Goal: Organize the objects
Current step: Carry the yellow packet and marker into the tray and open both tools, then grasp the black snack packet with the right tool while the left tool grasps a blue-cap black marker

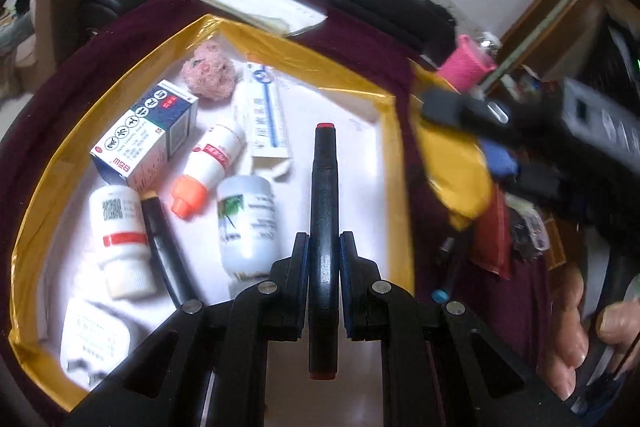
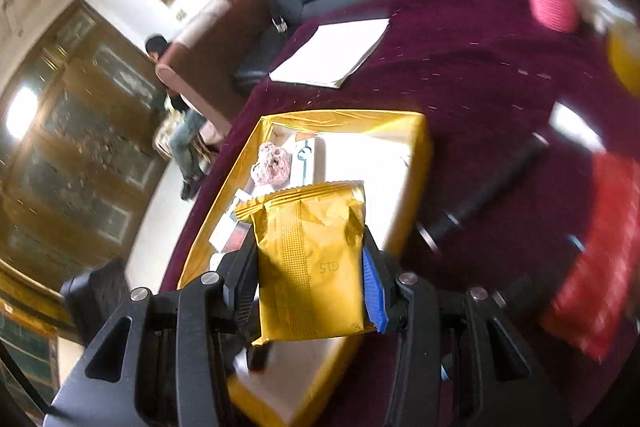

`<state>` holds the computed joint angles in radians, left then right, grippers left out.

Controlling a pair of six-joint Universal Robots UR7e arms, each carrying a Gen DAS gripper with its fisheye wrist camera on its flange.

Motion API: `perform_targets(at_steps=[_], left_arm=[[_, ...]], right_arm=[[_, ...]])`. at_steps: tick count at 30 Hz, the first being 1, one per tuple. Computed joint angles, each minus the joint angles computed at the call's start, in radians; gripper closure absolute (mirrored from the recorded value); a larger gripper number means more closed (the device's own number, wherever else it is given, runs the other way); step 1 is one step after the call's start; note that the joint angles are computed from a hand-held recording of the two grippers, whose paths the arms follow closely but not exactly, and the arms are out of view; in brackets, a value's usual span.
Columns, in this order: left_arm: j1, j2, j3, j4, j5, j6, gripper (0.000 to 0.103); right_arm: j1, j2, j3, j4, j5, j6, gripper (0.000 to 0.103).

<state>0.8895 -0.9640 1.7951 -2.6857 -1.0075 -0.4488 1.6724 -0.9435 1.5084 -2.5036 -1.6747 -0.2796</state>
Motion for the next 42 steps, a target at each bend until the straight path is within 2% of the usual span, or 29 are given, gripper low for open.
perform_targets(at_steps=[4,8,12,20,24,33,35,39,42], left_arm=[[0.020,0.019,-0.013,-0.010,-0.033,-0.018,0.092],[0.018,0.029,-0.011,-0.036,0.003,-0.033,0.092],[0.024,0.029,-0.014,-0.031,-0.015,-0.046,0.092],[0.035,0.023,-0.013,-0.025,-0.028,-0.081,0.091],[0.034,0.019,-0.002,-0.041,-0.022,-0.083,0.090],[0.030,0.003,0.037,-0.099,-0.048,-0.059,0.087],[0.044,0.022,0.001,-0.101,-0.046,-0.028,0.087],[0.031,0.013,0.025,-0.141,-0.028,0.002,0.087],[0.018,0.009,0.037,-0.177,-0.014,0.022,0.087]], right_arm=[[0.028,0.127,-0.125,0.028,-0.111,0.001,0.060],[0.039,0.204,-0.208,0.040,-0.203,-0.006,0.060],[0.046,0.264,-0.285,0.074,-0.265,-0.015,0.060],[0.051,0.337,-0.363,0.097,-0.327,-0.022,0.060],[0.052,0.348,-0.379,0.114,-0.310,-0.022,0.060],[0.056,0.354,-0.377,0.096,-0.327,-0.034,0.056],[0.054,0.339,-0.364,0.088,-0.310,-0.029,0.056],[0.052,0.307,-0.325,0.058,-0.281,-0.016,0.055],[0.043,0.248,-0.251,0.008,-0.224,0.002,0.054]])
